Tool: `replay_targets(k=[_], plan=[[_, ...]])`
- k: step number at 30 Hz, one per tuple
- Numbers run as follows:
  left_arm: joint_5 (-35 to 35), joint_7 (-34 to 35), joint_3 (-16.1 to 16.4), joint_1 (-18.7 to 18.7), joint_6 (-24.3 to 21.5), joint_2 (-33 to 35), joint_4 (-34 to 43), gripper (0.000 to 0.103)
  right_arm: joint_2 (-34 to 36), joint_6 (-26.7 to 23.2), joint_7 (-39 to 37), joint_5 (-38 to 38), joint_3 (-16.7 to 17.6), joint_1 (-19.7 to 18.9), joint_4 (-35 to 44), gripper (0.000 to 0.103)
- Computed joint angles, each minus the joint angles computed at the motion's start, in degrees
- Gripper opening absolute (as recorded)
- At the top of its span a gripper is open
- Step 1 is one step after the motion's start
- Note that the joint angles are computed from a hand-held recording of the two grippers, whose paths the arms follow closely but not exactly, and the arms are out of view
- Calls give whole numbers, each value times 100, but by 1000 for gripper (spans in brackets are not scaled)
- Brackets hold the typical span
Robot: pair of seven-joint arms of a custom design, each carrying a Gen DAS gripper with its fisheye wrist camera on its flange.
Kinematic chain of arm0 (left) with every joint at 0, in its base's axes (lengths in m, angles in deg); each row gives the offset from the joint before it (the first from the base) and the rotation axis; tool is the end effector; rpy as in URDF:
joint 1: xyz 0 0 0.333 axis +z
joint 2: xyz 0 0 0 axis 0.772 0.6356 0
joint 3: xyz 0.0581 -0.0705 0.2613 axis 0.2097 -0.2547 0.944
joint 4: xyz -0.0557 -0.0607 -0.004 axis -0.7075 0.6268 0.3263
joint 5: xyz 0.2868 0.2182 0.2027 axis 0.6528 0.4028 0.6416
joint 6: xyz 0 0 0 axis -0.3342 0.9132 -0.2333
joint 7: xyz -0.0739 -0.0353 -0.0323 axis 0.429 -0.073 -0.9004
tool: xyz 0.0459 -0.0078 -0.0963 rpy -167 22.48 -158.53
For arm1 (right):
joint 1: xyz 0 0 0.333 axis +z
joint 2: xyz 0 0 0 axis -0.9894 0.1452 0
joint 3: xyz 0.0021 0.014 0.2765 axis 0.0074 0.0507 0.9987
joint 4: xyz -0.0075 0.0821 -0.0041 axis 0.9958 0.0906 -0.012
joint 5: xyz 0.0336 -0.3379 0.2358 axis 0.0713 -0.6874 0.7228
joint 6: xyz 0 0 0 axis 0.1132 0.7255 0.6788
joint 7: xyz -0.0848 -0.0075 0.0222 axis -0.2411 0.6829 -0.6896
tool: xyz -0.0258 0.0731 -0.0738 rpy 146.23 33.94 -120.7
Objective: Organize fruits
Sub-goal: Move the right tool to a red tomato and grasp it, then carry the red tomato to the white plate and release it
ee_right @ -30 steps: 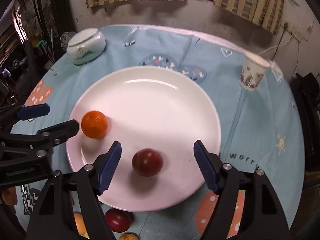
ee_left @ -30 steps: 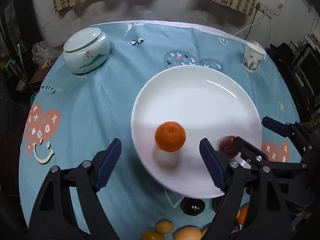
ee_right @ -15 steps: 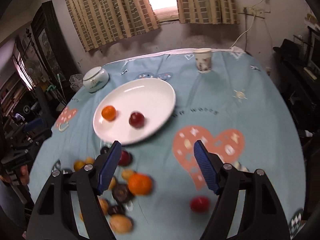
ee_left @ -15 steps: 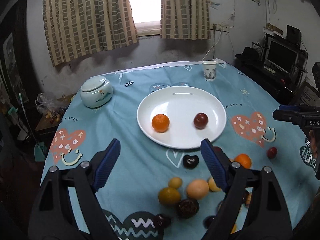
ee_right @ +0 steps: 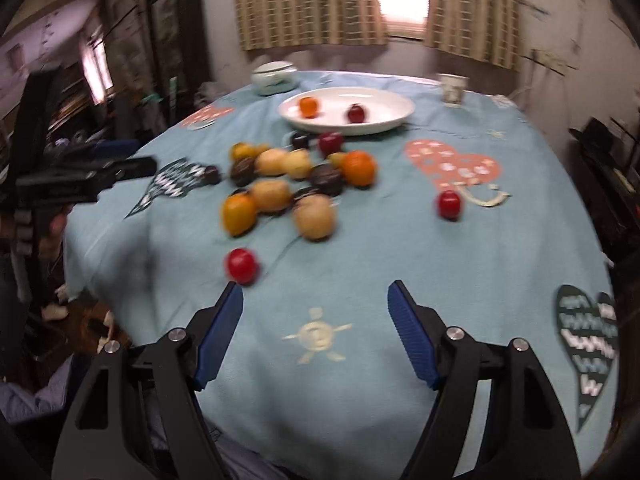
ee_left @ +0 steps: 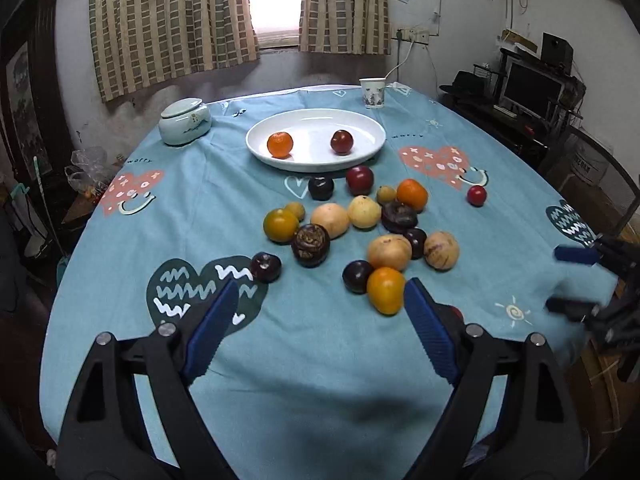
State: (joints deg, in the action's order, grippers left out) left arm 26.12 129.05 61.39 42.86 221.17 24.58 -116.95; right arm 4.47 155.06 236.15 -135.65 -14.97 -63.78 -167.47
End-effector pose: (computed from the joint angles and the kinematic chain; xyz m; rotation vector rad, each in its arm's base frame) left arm 0.7424 -0.2805 0.4044 -0.9306 2.4589 -1.0771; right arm 0.5674 0.2170 0.3577 -1.6079 1.8870 -0.6772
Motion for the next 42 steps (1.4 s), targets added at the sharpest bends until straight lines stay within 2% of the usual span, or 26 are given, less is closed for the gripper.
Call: replay_targets(k=[2,4,5,7,8,10,13,15,18,20,23,24,27,29,33,36,39,42], plan=[[10,-110,48,-21,23,3,-26,88,243,163,-217,168,46,14,157,75],[75,-129,64,-79,-35,160,172,88,417,382,-69,-17,-109,127,297,75],[150,-124,109,-137,112,195,170,88,464,493,210,-225,-245,210,327,75],[383,-230,271,-294,694,162,-72,88,425,519,1122,-954,-551,403,326,75],[392,-205,195,-256,754,217,-67,88,372,476,1381,-1150,-588,390,292,75],[329,-212,32,-172,596,414,176,89,87,-23,1959,-1523,-636,316,95,75],[370,-378,69,-280,304,763,702,89,1,-752,1825,-1086,-540,-17,107,75],[300,-321,-44,-221,200,818,752,90,203,-866,1406,-627,-443,-293,316,75],[192,-91,-159,-149,-8,793,683,91,721,-857,300,417,-326,-615,822,74],[193,-43,-114,-178,14,737,574,91,1096,-1006,-450,1014,-300,-702,1235,67],[193,-50,-58,-209,-13,697,485,92,1611,-1124,-1446,1865,-222,-867,1787,47],[188,-23,-66,-203,-29,679,446,92,1737,-1156,-1595,1996,-251,-852,1926,44],[168,147,-118,-177,-5,563,221,92,1957,-1009,-1843,2208,-436,-772,2130,42],[143,251,-158,-174,-32,504,113,92,2042,-964,-2029,2371,-537,-714,2227,33],[110,396,-199,-230,-233,445,27,92,1950,-740,-2253,2461,-779,-499,2029,33],[209,266,-75,-429,-442,484,116,92,1809,-541,-2193,2479,-906,-387,1797,33],[373,108,53,-641,-407,547,172,90,1548,-238,-1912,2247,-1087,-225,1439,33],[547,-126,167,-813,-448,662,336,83,1374,-120,-1847,2095,-1091,-191,1235,33]])
